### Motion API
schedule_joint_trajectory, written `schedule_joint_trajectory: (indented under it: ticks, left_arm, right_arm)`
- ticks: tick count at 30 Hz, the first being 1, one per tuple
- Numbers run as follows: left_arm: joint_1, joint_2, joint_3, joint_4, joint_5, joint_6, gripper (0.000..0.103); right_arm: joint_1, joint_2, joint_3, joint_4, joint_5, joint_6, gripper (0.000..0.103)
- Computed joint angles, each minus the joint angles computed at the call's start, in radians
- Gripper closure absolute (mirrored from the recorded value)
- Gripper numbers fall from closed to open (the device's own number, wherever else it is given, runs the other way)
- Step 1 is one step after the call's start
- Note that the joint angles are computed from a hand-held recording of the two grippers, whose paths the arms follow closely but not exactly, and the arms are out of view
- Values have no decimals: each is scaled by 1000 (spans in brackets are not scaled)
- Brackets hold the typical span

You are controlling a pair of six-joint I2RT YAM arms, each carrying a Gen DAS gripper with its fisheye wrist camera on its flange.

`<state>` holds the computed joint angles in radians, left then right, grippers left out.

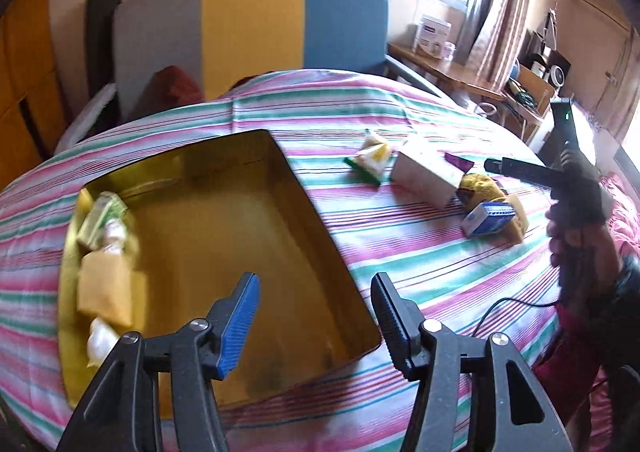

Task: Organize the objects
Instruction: 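Move the left gripper to the WEIDAN snack bag and grasp it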

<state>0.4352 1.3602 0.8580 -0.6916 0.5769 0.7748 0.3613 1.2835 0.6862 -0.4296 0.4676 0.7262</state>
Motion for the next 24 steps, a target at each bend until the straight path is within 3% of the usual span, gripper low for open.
schedule_joint_trajectory:
  ticks: [4, 9, 14, 18, 24]
  left_arm:
    - [-125, 30, 34, 24, -49, -104, 51]
    - [-314, 117, 99, 111, -156, -242, 60]
    - [-479, 261, 198, 187, -301, -315, 61]
    - [-576, 409, 299, 233, -411, -331, 55]
    - [-649, 590, 465, 201, -442, -310, 43]
  right_arm:
    - [-113, -56, -63, 47, -118, 55, 18]
    - [-107, -86, -70, 54, -129, 57, 18]
    - [-113, -129, -89, 67, -154, 68, 17]
    - [-129, -139, -101, 88, -181, 65, 17]
    - [-148, -149, -118, 120, -227, 57, 17]
